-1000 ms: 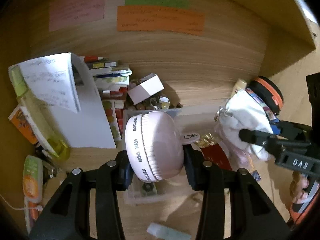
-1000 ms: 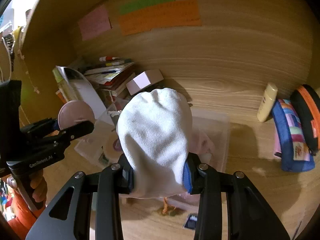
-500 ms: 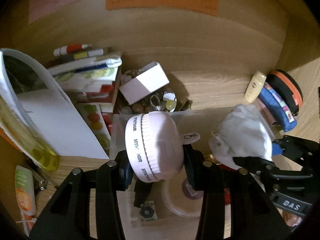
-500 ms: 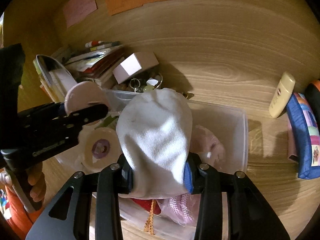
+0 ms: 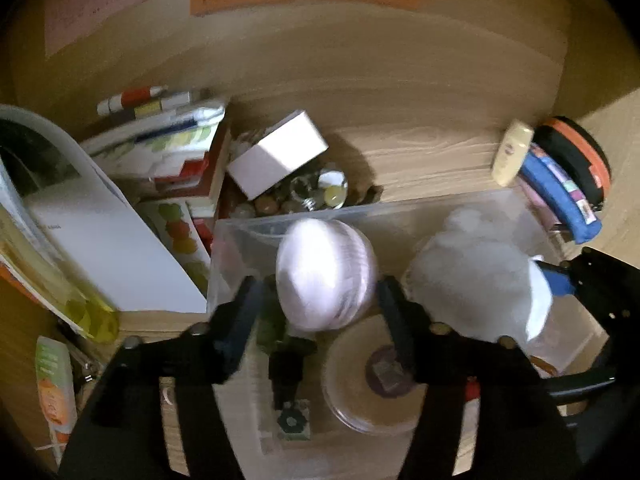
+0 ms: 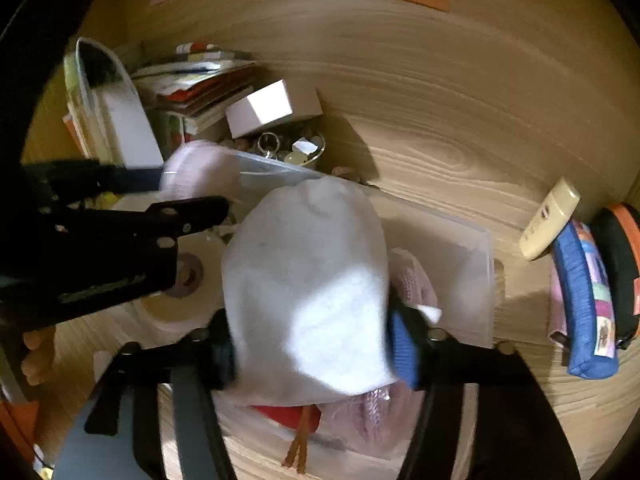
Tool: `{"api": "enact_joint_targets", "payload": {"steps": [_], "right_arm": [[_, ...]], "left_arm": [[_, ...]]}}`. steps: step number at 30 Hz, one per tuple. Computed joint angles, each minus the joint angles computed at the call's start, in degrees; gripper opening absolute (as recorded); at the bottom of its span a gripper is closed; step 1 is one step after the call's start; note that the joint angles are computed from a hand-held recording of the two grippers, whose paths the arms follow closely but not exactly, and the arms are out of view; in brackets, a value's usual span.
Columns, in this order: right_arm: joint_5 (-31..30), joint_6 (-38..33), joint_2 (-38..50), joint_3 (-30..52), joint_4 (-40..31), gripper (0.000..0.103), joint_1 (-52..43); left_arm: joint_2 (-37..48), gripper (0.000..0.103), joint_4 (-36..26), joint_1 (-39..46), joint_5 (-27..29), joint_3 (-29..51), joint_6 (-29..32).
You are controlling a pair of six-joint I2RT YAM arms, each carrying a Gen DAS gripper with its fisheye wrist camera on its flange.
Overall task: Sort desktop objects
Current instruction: 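Carry the pink compact and white cloth bag into the clear box, open both tools, then grasp the light-blue tube with the left tool while the right grasps the blue Max box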
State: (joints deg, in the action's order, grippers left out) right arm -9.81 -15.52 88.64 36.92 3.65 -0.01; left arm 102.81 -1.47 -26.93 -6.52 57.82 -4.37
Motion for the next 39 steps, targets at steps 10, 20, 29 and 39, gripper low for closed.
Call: {"api": "enact_joint_targets", "payload": {"steps": [10,20,29,39], "right_arm": [[-0.9,-1.7,-8.1,-3.1,-5.0,0.08,-2.3],[-3.8,-4.8,-18.5,-8.5,-9.1,0.083,-7.9],[-8.5,-10.3,-22.6,-12.2,-11.3,0.083,-17.9],[-10.2,-15.4,-17.7,-13.4,-11.5,0.083,-27.8]], "left_arm": [[-9.6,0.07,0.9,-1.5,0.4,-7.2,1.6],[-19.6,0.089,2.4,-3.0,-0.4,-16.1,1.7],[-23.5,0.092,2.7,-3.5,-2.7,-22.6,0.7],[-25.1,0.092,2.2,0.9,0.1,-28.3,1.6]]}}
